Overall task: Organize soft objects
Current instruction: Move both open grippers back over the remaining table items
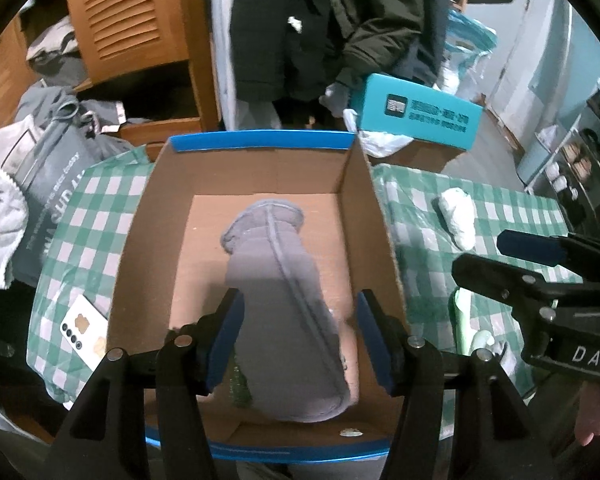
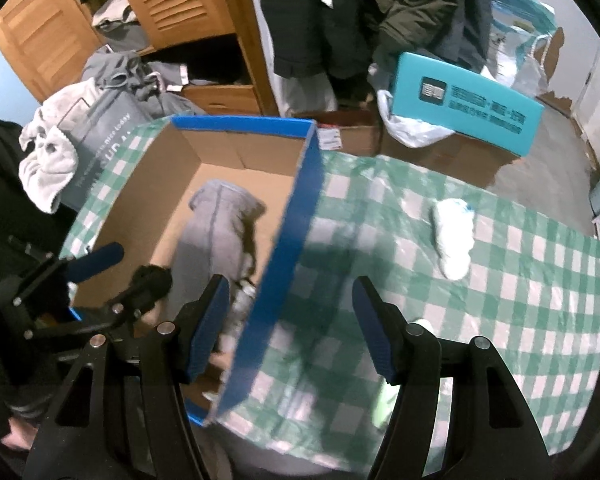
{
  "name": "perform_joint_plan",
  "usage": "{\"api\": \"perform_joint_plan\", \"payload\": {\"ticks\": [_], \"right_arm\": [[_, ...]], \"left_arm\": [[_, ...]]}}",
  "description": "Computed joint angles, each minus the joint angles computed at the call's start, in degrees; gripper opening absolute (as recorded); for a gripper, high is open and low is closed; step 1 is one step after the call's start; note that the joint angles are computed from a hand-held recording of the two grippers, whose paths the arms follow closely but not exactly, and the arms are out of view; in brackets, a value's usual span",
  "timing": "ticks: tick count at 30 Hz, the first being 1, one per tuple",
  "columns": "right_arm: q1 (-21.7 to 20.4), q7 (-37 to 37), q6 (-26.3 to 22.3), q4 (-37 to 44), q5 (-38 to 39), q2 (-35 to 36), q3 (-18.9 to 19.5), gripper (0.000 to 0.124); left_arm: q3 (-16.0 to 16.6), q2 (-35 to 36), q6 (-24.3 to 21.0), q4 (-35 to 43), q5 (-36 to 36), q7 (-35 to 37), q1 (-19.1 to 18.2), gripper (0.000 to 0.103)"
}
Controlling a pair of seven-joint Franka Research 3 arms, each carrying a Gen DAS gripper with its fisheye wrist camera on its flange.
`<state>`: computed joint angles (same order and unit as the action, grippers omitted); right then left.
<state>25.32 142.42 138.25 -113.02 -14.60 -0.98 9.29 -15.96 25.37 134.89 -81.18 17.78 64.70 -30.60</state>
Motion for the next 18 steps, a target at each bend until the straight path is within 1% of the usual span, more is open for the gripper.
{"api": "perform_joint_plan", "payload": {"ticks": [7, 18], "right_arm": [[-1.3, 1.0, -0.2, -6.2, 0.4, -5.1, 0.4, 0.065], [-4.8, 2.0, -0.8, -15.9, 3.2, -13.2, 2.1, 0.065]], "left_arm": [[-0.7, 1.7, -0.9, 2.7, -0.5, 1.0, -1.3, 0.059], [-1.9, 6.5, -4.7, 8.9, -3.3, 4.9, -4.7, 0.059]]}}
